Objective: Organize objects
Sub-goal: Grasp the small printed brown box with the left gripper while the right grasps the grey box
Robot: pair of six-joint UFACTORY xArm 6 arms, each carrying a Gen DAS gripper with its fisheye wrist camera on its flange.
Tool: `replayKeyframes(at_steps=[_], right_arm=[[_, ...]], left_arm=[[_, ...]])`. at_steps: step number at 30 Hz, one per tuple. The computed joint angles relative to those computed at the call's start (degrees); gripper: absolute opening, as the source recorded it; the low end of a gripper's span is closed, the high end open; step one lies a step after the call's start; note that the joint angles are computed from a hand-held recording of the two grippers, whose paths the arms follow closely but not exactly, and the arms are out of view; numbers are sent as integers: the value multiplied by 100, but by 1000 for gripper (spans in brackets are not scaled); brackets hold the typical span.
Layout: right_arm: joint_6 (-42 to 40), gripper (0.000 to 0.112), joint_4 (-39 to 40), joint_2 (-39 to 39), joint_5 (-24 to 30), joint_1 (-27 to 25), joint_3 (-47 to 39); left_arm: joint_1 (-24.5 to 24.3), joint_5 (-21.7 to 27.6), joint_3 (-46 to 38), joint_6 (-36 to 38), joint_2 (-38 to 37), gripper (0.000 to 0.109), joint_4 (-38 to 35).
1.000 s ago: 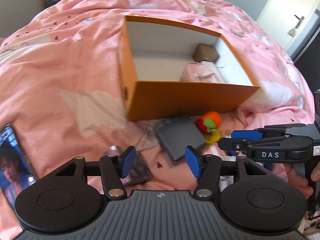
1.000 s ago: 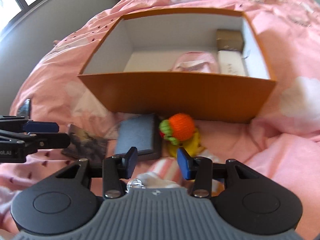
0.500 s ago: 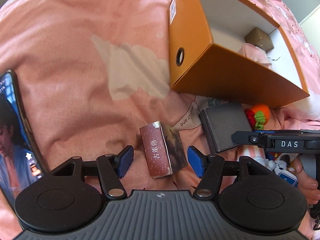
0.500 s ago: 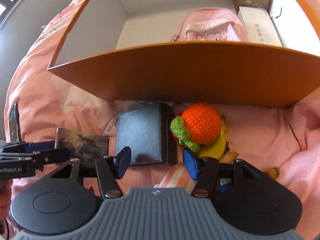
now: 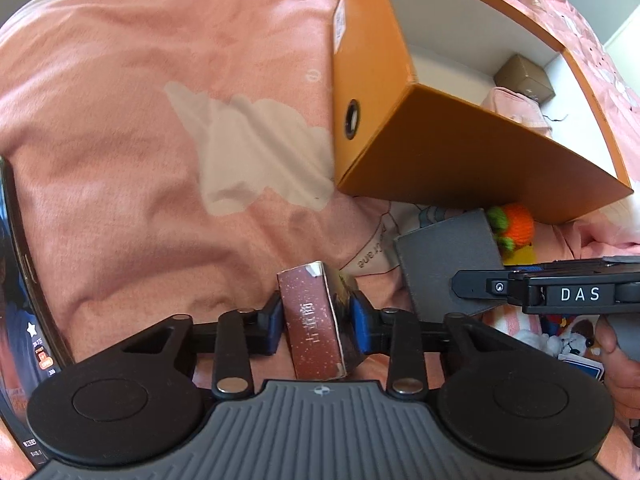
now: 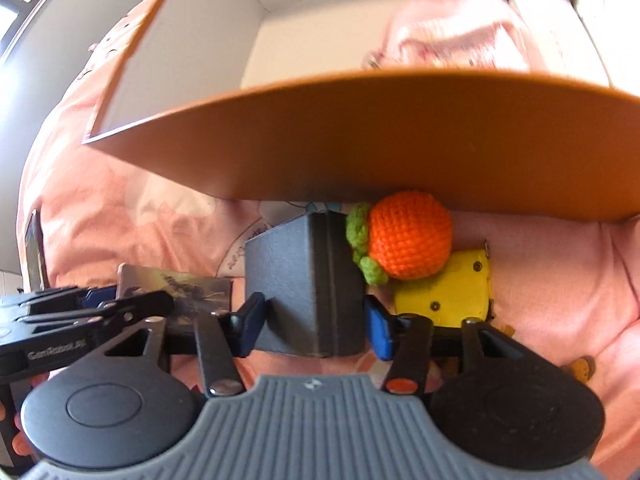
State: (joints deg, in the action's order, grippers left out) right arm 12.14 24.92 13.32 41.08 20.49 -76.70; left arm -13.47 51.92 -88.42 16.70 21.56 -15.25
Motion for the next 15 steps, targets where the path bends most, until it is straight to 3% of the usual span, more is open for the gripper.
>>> replayKeyframes(at_steps=[2,9,15], right_arm=[[10,47,-191,-85,-35,62,10],[222,41,-1155,-301,-192,363,7],[239,38,-1431,-647,-417,439,242]], left_arm=[[-37,-66,78,211,-68,32,-173],[-106,-289,324,475,-210,31,-374],[-160,-568,664,706,-383,31,-545]])
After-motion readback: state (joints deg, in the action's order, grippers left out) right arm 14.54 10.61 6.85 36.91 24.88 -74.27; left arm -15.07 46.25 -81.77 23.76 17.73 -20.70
